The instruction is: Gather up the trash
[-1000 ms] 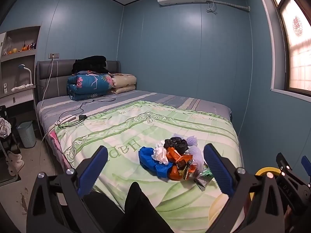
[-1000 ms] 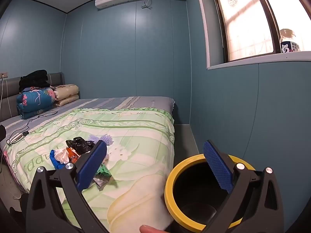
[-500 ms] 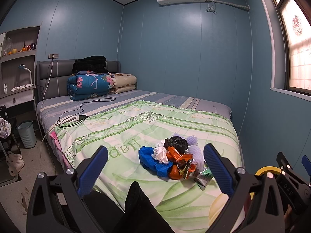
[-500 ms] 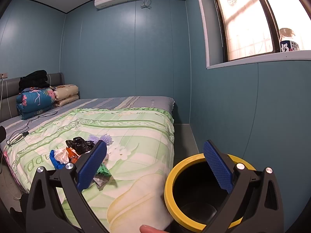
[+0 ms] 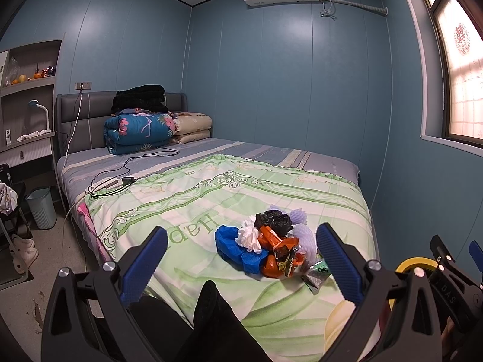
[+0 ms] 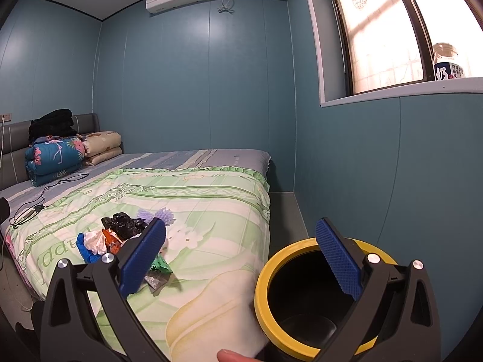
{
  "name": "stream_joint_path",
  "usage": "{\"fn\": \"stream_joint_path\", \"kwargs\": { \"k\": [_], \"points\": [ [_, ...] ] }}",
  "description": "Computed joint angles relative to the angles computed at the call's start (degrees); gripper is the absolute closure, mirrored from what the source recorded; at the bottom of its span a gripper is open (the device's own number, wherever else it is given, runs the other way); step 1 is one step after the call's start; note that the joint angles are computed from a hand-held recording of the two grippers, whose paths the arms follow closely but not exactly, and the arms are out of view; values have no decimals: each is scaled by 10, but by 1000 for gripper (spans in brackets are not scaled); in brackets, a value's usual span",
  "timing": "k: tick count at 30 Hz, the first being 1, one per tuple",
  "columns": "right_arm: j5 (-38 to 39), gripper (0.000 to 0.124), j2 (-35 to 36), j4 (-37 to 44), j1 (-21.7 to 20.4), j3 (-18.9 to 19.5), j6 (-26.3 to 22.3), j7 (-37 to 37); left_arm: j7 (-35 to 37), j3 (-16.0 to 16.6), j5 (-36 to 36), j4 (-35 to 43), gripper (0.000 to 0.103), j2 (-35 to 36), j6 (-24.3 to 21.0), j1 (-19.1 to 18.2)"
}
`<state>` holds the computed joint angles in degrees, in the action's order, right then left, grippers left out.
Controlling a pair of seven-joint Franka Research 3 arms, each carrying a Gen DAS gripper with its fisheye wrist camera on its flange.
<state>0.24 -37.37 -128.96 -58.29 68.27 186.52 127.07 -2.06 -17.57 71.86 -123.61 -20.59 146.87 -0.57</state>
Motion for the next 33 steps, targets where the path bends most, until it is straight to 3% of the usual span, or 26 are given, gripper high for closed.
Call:
{"fn": "stream_joint_path", "kwargs": {
  "k": [33],
  "points": [
    [-4,29,-2,-1,2,-3,-4,6,-2,-1,1,-4,8,-2,-1,-2]
  ]
}}
